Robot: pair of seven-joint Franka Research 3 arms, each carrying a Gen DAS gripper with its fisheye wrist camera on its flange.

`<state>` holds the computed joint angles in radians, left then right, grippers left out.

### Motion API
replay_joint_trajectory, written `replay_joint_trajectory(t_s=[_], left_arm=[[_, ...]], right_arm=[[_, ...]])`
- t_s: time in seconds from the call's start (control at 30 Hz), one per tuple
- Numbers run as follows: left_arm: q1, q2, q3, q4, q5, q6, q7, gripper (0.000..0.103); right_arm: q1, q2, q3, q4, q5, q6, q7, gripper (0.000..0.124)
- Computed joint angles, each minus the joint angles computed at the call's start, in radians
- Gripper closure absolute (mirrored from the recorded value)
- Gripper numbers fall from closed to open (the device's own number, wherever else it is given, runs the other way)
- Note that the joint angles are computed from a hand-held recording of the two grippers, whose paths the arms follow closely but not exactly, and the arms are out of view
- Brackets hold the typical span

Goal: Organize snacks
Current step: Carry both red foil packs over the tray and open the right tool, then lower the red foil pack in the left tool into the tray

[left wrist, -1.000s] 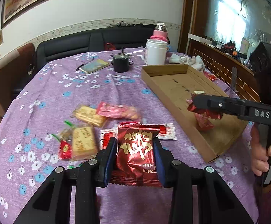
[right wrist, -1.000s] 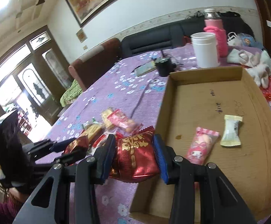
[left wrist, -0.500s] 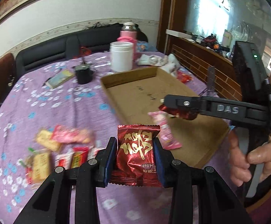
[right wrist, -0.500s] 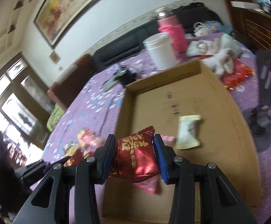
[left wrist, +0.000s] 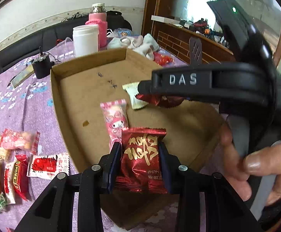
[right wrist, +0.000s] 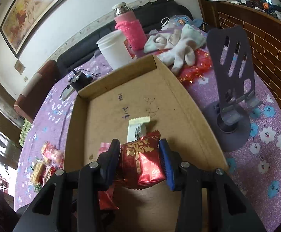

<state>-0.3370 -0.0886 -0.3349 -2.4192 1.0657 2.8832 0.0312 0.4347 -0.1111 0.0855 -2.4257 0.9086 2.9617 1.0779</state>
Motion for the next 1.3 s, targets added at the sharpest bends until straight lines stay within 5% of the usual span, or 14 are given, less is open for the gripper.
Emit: replay_joint_trajectory(t_s=[0.83, 1.3], left_arm=[[0.016, 0.001, 0.007, -0.007, 0.080, 0.053, -0.085, 0.063], [0.024, -0.032, -0.005, -0.004, 0.232, 0.031, -0.234, 0.046]], right_arm=[[-0.038, -0.016, 0.023, -0.036, -0.321, 0.029, 0.290, 0.078], [0.025, -0.041, -0.012, -0.053, -0.228, 0.102, 0.204, 0.076]])
